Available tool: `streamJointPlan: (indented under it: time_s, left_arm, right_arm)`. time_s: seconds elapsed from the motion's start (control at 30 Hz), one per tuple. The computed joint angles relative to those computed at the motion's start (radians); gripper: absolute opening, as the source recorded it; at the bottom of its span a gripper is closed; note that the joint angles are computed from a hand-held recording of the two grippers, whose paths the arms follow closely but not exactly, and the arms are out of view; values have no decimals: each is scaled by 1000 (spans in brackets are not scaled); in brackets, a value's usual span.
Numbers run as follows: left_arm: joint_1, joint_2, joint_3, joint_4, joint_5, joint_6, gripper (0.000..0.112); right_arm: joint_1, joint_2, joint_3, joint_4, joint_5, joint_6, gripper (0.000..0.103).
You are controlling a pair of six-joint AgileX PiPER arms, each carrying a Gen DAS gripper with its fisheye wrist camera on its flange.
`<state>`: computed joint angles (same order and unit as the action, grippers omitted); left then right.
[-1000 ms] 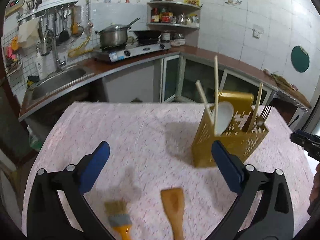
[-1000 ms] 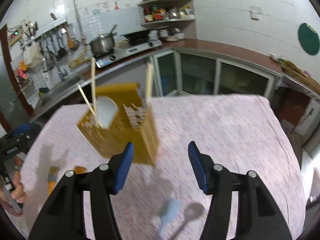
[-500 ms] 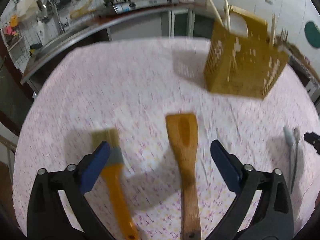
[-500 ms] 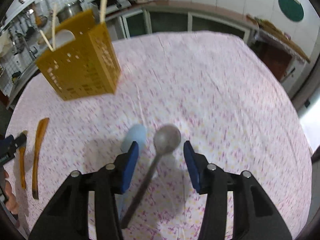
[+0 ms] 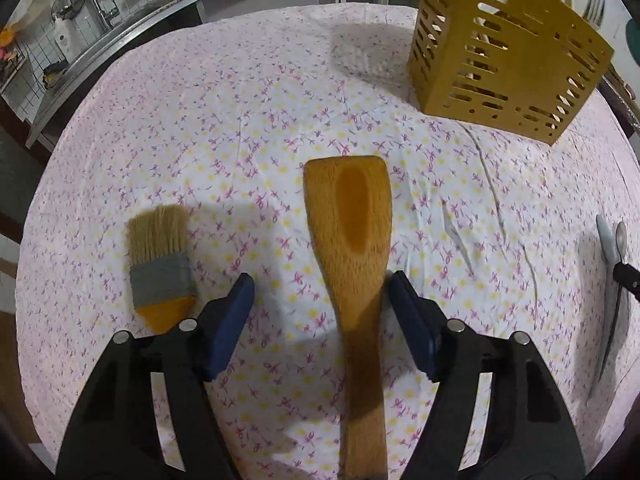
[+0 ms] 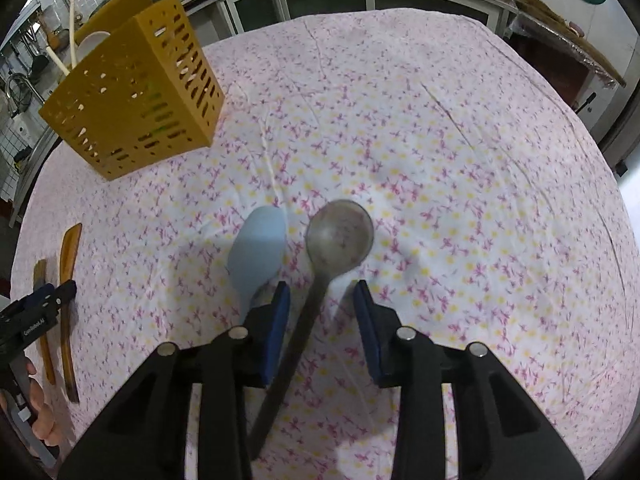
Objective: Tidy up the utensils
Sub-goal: 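Grasp the wooden spatula with the left tool while the right tool grasps the metal spoon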
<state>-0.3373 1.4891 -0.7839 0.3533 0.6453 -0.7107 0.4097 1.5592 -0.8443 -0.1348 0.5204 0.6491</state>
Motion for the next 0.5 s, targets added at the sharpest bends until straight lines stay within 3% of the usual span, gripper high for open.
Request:
streamJointPlan:
  time_s: [0.27,0.4,0.5]
  left_arm:
    - [54,44,-60,-70,-16,134,55]
    - [49,54,-99,-95,8,186,33]
    - [50,56,-105,-112,12,200,33]
  right_arm:
    - [-12,-2,3,-12,-13,-33,10]
    - [-16,-23,29,-20,-38,-46,10]
    - [-18,-36,41,-6,-52,-73,9]
